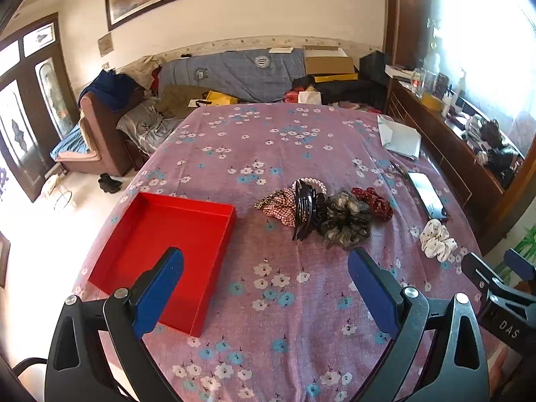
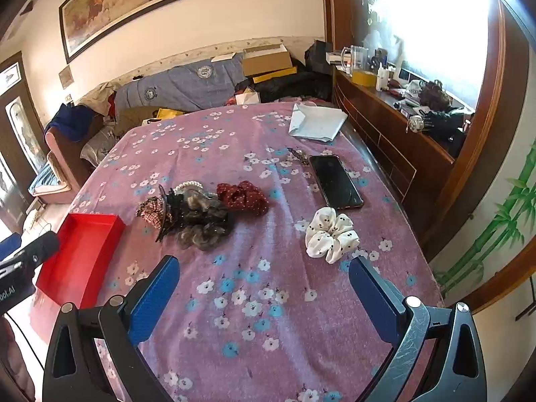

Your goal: Organize jewelry

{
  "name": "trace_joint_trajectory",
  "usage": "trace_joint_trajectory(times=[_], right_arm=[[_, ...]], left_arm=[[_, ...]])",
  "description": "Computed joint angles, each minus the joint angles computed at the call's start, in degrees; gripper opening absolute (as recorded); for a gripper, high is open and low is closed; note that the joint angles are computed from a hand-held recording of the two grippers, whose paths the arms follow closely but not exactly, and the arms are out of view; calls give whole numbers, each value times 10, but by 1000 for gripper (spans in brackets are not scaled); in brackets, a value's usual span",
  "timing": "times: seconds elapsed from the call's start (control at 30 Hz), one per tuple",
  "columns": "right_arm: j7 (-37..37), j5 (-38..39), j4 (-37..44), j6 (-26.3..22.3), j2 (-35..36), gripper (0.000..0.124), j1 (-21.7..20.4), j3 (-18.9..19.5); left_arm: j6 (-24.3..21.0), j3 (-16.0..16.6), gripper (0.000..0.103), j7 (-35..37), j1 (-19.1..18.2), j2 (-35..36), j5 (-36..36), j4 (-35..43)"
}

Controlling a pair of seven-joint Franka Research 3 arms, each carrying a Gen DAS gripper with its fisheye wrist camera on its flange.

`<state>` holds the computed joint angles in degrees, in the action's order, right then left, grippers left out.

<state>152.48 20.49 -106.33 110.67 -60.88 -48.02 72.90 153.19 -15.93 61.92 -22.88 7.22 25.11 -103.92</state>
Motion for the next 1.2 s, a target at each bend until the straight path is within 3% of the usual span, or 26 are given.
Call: trace_joint_trajectory(times=[0.27,0.43,0.83,1.2], right_arm=[[-15,20,21,-15,-5,102,-17,9],[-32,33,39,-33,-12,102,-36,15],[-78,81,61,-56,-50,102,-69,7],[-82,125,18,-32,-47,102,-55,4]], left_arm=[[-7,-1,98,-2,7,-9,-29,-16],[-32,2,98,-27,2,-5,1,-8],[-21,-1,98,-5,4,2,-12,-7],[-47,-3,98,20,-7,14,-11,6]])
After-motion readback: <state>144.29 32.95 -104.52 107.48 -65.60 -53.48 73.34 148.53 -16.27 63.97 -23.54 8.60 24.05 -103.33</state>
